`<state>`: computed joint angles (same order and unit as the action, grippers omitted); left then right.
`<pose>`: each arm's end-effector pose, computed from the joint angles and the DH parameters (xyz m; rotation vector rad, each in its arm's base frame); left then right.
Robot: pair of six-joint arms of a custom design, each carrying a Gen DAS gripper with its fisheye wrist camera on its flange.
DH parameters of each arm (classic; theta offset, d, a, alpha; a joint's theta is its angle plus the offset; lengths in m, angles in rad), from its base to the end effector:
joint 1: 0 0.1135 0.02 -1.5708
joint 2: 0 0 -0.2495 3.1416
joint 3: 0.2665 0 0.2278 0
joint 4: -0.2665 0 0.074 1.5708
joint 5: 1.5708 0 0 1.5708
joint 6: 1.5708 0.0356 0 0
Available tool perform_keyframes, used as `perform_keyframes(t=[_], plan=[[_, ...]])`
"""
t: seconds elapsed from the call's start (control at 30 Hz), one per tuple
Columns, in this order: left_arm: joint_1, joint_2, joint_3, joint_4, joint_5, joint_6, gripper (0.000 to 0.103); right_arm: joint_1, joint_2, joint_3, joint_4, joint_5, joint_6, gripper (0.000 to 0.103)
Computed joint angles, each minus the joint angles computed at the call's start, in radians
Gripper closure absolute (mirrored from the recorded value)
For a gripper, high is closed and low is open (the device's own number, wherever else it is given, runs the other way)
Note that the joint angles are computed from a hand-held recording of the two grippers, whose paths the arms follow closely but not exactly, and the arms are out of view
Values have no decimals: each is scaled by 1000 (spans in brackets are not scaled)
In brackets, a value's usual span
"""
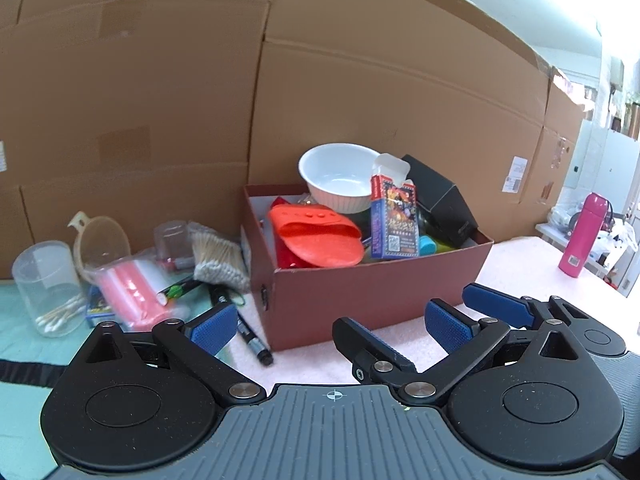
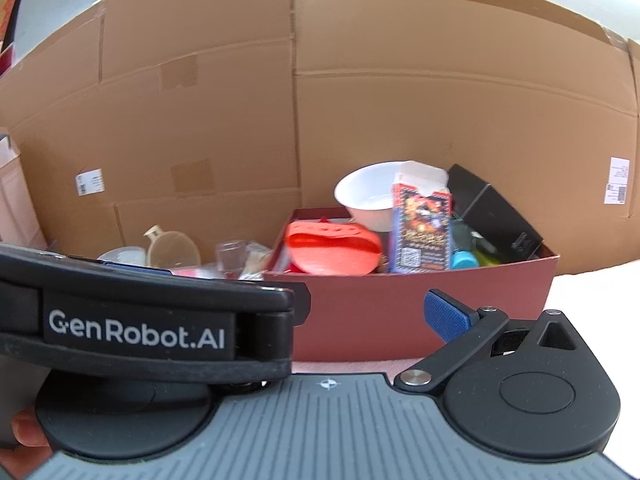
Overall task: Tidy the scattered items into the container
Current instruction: 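Withdraw the right gripper from the red box back over the table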
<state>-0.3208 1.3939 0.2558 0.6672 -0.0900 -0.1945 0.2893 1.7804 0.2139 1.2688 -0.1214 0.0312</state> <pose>0.2100 -0.0664 0.1351 0.0728 2.0461 -0.2306 0.2263 0.0719 0.1060 -0.3253 1.8513 0.3341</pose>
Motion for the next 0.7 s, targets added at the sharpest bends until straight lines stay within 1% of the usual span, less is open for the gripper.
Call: perform_keyframes(t=[0.17,0.47,0.6,0.7], plan=[[82,-86,-95,-4,64,7,0,94,4,-34,16,56,5,0],[298,-195,-204,-23,241,67,0,264,46,-34,27,156,23,0],[430,-186,-212,-31,350,107,0,326,67,-3,2,191,28,0],[517,-125,-204,1,417,136,0,357,87,28,-23,203,36,0]])
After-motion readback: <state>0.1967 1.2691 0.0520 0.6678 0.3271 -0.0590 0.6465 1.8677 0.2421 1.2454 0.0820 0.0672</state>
